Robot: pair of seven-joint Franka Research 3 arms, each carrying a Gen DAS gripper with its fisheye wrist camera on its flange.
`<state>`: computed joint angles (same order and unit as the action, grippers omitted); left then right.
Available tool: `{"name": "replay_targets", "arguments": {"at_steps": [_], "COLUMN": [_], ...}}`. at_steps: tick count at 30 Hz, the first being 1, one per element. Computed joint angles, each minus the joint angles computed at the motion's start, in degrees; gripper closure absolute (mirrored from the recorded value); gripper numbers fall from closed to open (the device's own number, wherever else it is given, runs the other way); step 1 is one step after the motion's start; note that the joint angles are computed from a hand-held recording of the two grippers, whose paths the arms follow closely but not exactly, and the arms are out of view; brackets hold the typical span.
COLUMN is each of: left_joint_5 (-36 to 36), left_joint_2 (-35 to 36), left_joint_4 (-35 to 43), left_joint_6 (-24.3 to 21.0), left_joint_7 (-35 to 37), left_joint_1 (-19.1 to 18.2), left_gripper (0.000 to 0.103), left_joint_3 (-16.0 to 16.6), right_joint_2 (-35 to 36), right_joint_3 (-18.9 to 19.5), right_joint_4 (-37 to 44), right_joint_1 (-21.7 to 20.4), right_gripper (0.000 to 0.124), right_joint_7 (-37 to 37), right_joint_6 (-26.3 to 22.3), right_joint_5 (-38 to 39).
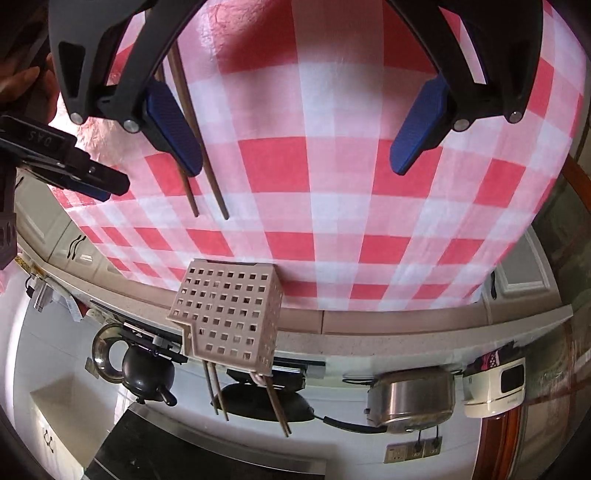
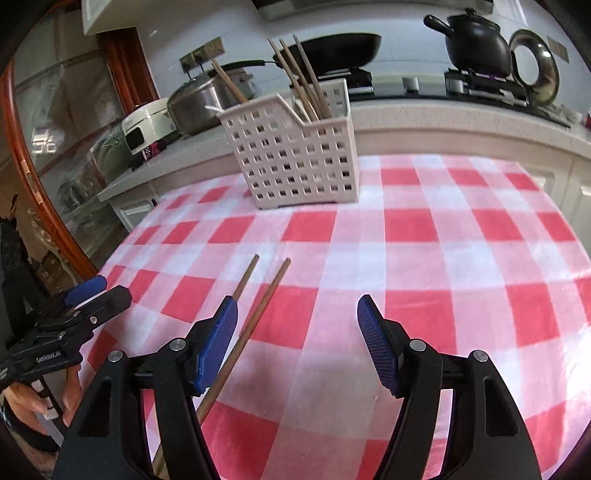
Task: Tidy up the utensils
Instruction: 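Move both open tools back down to the last chopsticks on the cloth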
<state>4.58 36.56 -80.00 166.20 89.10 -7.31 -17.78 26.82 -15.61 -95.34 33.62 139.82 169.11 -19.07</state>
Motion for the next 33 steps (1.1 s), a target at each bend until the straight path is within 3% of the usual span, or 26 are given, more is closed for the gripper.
{"name": "replay_targets", "arguments": {"at_steps": [9, 12, 14, 23, 33], "left_joint_5": [5.69, 7.13, 7.58, 5.35, 1.11], "left_joint_2": [-1.2, -1.76, -1.89, -1.57, -1.03], "left_joint_4": [-2.73, -3.82, -4.13, -5.01, -5.79], "left_joint_6": [5.76, 7.38, 7.8, 7.7, 8.02], "left_joint_7": [-5.4, -6.37, -6.43, -3.16, 1.62], "left_joint_1": [-2.91, -2.46, -1.62, 3.77, 8.41], "left_gripper": [0.005, 0.005, 0.005, 0.005, 0.005], "left_joint_3": [5.27, 5.56, 4.95, -0.61, -6.14], "right_joint_2": [4.12, 6.0, 7.07, 12.58, 19.77], "right_joint_3": [0.84, 2.39, 3.01, 5.27, 4.65], "right_joint_4": [6.53, 10.05, 12.07, 22.16, 36.18], "right_joint_1": [-0.03, -1.1, -1.53, -2.19, 0.01], "right_gripper": [0.059, 0.067, 0.077, 0.099, 0.106], "right_joint_7": [0.32, -0.41, -0.47, -0.83, -1.0], "right_joint_6": [-5.2, -9.09, -11.24, -20.14, -35.08], "right_joint_5": [0.94, 1.69, 1.77, 1.59, -3.23]}}
